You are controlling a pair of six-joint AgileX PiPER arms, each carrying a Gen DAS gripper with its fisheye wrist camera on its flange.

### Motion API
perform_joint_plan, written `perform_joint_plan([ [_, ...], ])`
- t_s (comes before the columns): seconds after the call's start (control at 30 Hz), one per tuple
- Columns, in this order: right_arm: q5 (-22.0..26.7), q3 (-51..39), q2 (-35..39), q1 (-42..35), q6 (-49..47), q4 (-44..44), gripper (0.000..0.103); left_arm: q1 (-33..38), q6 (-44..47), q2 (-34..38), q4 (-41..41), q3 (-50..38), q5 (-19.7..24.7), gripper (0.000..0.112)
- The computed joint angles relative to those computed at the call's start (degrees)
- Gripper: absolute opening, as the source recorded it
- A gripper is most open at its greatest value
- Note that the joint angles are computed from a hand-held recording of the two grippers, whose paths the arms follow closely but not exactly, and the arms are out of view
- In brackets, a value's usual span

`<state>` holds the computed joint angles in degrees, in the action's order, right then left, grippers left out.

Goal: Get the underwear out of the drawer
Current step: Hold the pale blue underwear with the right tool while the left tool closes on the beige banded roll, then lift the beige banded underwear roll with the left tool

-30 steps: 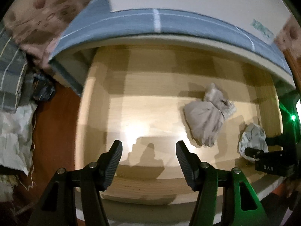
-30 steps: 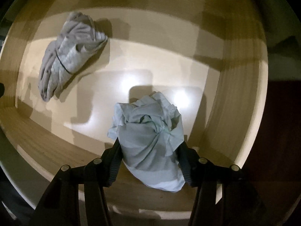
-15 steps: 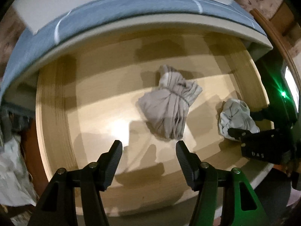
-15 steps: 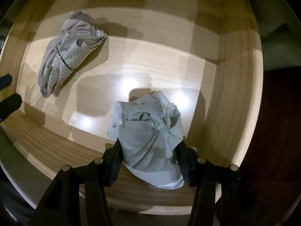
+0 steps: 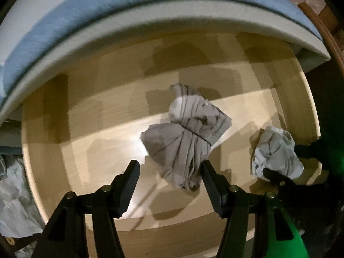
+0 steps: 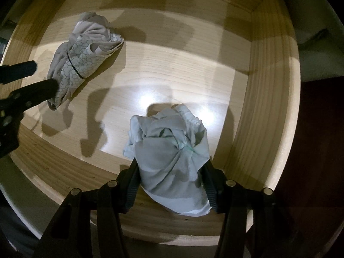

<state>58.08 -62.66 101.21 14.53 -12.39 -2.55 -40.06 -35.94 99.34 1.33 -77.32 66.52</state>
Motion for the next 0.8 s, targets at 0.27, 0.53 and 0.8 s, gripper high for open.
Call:
perform_joint_plan([
  [0.27, 1.98, -0.81, -1.40, 0.36, -0.03, -0.22, 0.050, 0.24, 0.97, 2.40, -1.49, -1.04, -0.78, 0.041],
  [0.53, 1.94, -0.64, -1.72, 0.50, 0.07, -0.31, 0.050, 1.47, 1.12, 0.10, -2.31, 0.21, -0.27, 0.032],
  [0.8, 2.11, -0.71, -1.76, 0.50, 0.00, -0.35, 0.050, 2.21, 0.25, -1.52, -2.98, 1.54, 2.07, 0.032],
])
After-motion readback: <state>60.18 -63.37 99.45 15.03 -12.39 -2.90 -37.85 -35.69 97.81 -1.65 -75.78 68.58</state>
